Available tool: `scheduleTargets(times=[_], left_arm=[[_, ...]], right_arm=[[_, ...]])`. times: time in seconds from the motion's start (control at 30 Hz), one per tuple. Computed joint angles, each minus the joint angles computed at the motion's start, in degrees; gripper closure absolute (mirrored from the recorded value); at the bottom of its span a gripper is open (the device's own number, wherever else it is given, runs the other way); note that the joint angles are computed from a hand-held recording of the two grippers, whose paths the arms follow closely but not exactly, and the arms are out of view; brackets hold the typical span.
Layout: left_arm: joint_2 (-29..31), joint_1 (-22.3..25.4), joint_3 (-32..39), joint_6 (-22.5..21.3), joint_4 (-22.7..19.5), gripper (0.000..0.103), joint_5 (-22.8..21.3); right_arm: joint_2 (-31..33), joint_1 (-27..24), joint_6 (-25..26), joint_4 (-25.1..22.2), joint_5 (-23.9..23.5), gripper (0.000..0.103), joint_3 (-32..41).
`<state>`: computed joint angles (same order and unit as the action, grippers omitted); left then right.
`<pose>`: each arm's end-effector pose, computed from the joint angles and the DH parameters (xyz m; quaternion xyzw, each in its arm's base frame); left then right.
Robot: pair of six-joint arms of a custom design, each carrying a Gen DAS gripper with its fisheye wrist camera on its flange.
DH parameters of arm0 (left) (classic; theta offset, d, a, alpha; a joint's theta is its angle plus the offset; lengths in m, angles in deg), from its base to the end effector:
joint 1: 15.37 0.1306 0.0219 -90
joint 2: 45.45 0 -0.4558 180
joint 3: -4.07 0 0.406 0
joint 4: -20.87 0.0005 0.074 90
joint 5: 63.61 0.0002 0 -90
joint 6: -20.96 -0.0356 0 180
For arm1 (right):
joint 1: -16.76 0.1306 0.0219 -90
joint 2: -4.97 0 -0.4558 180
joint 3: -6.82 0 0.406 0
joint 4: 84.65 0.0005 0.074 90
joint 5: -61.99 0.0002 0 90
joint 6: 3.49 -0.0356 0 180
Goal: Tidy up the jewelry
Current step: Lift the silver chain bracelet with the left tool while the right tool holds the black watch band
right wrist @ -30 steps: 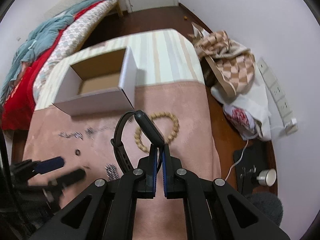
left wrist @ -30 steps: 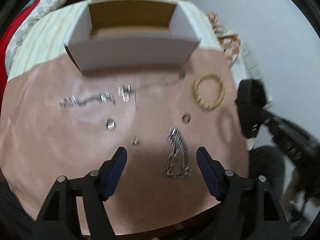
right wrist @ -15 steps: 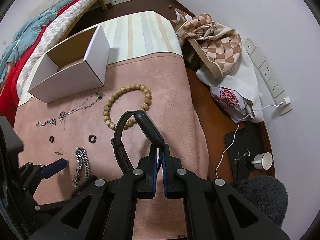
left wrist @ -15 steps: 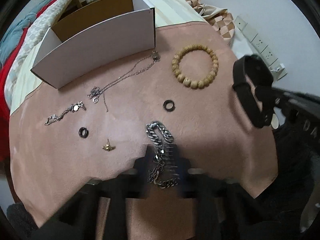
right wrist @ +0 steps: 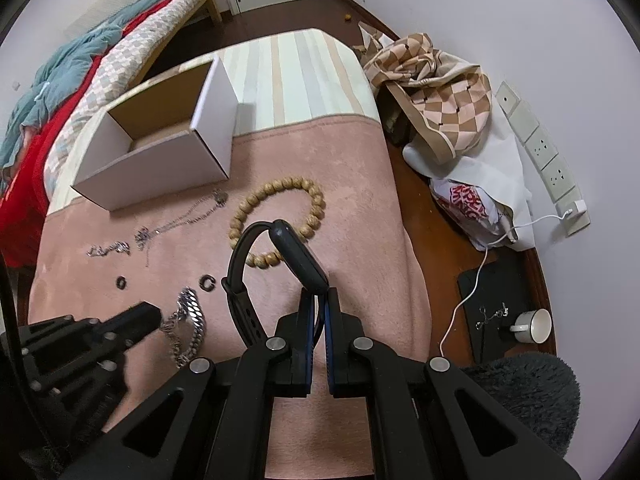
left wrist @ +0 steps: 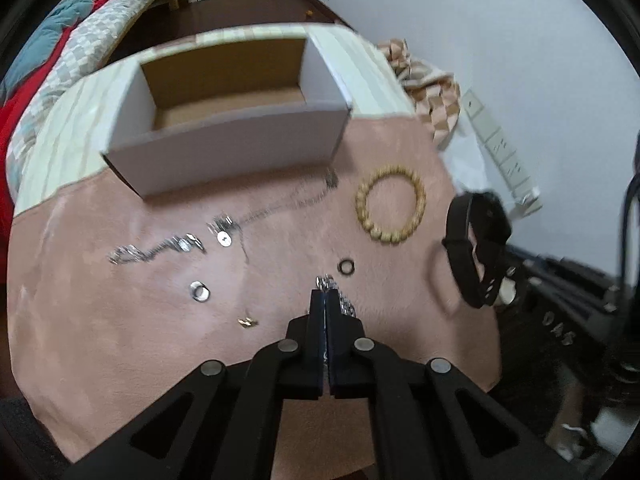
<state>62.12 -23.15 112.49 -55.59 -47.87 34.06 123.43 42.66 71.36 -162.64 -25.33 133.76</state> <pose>0.6001 -0.0873 0.4698 -0.0356 0.9787 -0.0998 0.1760 0.6116 0.2946 0.4885 -0.0880 0.9799 0.0408 0.1746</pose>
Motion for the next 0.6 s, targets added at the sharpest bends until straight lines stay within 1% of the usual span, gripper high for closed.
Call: scheduleTargets(times=[0.2, 0.27, 0.3, 0.4, 0.47, 0.53, 0.57, 0.6], left_arm=[[-1.13, 1.73, 2.59, -0.14, 0.48, 0.103, 1.31], [-1.11, 2.14, 2.58, 0.54, 0.25, 0.103, 2.43], [-0.41, 2.37, 3.23, 0.75, -1.59, 0.099, 2.41], [1.3, 1.96, 2.11, 2.15, -6.28, 0.097, 3.11], [1.55, 1.12, 0.02, 2.89, -7.43, 0.086, 1.8], [1.49, 0.05, -1.76, 2.82, -7.07, 0.051, 0.36], [1.23, -0.55, -2.84, 2.66, -6.2, 0.047, 0.27], [1.12, -1.14, -3.27, 2.5, -5.81, 0.047, -0.6]], right_arm=[[0.15, -0.01, -0.15, 0.19, -0.8, 0.098, 2.18], [0.43, -0.05, -0.15, -0.06, -1.15, 0.098, 3.03], [0.46, -0.03, -0.1, -0.09, -1.22, 0.098, 3.22], [0.14, -0.03, 0.0, 0.01, -1.16, 0.098, 2.84], [-0.19, -0.17, -0.31, 0.22, -1.13, 0.098, 1.9], [-0.53, -0.34, -0.44, 0.45, -0.99, 0.098, 0.75], [-0.74, -0.44, -0.57, 0.54, -0.92, 0.098, 0.07], [-0.98, -0.52, -0.63, 0.64, -0.79, 0.098, -0.63]])
